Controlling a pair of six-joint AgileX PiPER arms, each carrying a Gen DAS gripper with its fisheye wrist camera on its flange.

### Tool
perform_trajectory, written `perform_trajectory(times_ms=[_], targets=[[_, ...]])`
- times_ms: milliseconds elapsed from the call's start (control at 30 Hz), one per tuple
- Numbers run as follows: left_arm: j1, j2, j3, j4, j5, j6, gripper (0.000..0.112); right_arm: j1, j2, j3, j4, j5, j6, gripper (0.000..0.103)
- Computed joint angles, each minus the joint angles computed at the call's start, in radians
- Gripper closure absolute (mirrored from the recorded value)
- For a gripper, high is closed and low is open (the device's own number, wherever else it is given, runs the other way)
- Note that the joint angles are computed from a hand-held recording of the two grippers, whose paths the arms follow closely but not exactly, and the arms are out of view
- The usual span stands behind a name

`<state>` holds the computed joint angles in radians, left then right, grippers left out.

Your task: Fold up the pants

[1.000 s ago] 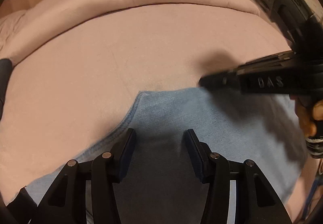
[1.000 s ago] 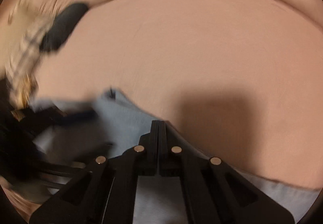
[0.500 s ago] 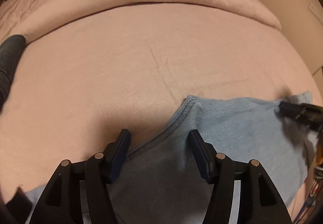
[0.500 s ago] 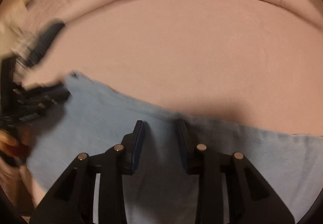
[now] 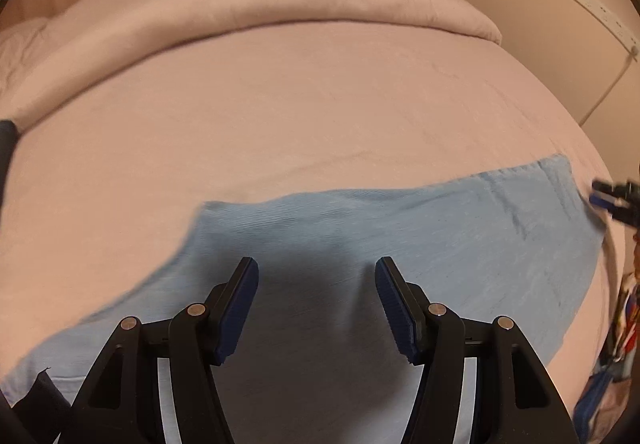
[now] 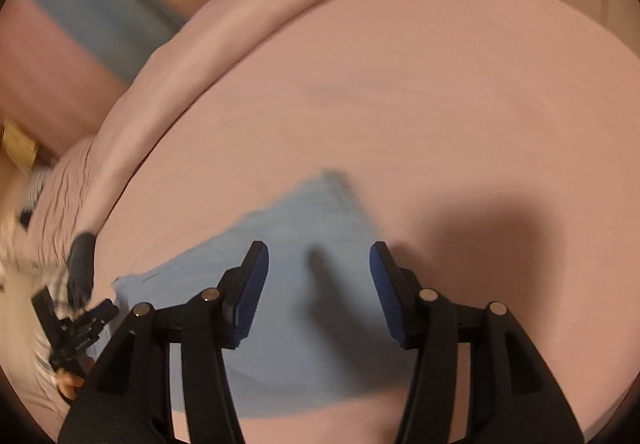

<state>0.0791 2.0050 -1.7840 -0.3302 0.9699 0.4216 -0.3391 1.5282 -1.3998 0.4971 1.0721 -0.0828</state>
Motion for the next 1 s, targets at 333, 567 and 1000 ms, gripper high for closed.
perform_trajectory(times_ms=[333,567,1000], targets=[[-0.072,0.024,-0.018,0.076,0.004,-0.129,0.051,0.099,0.084,-0.051,-0.050,0.068,-0.039,0.073],[-0.098,-0.011,0.027,0.011,-0.008,-0.058,0.051,0.130,-0.005,-0.010,-0.110,-0.045,-0.047,0.071],[-0.279,-0.003,0.035,0.003,-0.006,-0.045,0.051,0.179,0.072,-0.056,-0.229,-0.037,-0.131,0.100]])
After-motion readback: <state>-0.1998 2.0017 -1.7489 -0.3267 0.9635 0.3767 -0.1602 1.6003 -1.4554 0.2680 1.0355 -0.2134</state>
